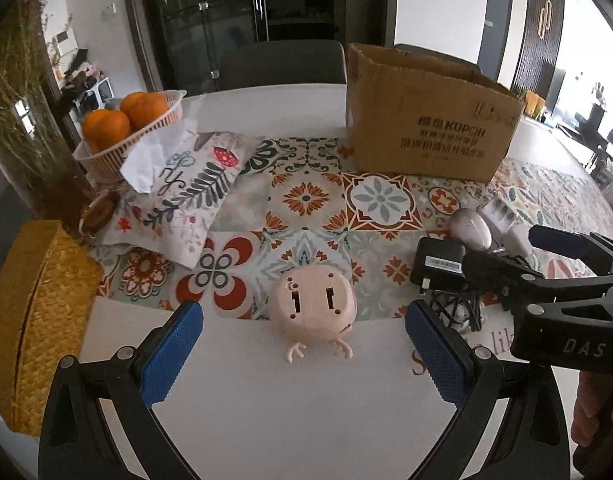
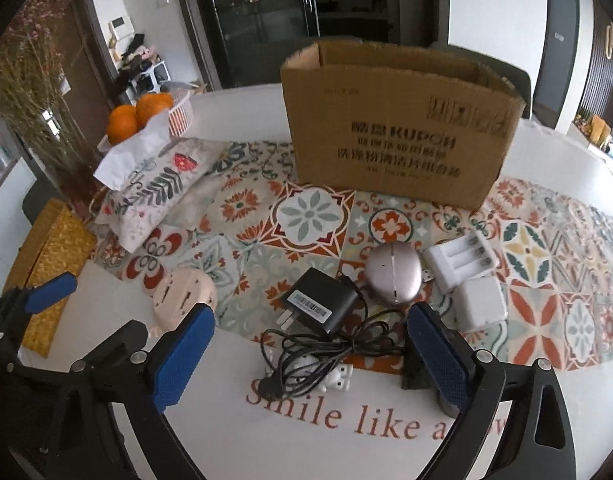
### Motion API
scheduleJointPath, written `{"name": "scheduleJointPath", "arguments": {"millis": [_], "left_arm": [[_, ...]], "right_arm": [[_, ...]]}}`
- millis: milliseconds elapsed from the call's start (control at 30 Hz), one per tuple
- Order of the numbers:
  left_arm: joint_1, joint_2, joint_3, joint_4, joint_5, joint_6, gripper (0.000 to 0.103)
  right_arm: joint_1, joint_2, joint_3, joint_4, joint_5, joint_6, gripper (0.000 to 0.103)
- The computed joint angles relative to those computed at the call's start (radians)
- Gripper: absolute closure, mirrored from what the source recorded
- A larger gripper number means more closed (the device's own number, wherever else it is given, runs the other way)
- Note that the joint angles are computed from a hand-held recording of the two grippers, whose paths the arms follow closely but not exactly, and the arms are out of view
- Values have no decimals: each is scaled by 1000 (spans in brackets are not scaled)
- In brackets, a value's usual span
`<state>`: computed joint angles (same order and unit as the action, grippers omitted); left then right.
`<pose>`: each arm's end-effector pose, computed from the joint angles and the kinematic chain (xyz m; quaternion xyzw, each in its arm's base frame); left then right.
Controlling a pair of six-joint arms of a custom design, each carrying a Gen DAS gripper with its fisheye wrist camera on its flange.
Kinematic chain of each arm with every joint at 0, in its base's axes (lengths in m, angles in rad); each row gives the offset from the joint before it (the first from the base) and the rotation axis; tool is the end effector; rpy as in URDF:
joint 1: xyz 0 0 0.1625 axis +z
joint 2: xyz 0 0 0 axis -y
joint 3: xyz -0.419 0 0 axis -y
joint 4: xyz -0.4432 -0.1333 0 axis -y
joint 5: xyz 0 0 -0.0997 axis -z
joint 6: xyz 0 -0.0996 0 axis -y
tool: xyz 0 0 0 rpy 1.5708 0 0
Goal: Organize rigid objects
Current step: 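Grasp the pink round toy with the left tool while the right tool grasps the black adapter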
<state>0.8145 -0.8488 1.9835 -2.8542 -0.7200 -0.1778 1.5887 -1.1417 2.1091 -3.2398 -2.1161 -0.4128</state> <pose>-0.2414 -0.5592 0.0251 0.2297 0.8794 -0.2457 0.3370 0.0916 -0.5554 0.1779 0.1029 -0.9033 0.2749 0.3129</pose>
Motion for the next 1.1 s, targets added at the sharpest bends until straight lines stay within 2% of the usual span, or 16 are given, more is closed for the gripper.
{"name": "scheduleJointPath", "arguments": {"millis": [267,533,900,1100], "left_arm": [[39,46,-53,-11,-28,54,0],[67,77,-76,-19,-53,82,3],[116,106,-119,24,-129,88,7],[128,125,-136,29,-127,96,10]], "right_arm": [[-36,36,-61,109,32,47,14],[-49,69,-94,139,20,54,15],[-69,103,-137,219,15,89,18],[-76,129,-161,228,3,92,18]]}}
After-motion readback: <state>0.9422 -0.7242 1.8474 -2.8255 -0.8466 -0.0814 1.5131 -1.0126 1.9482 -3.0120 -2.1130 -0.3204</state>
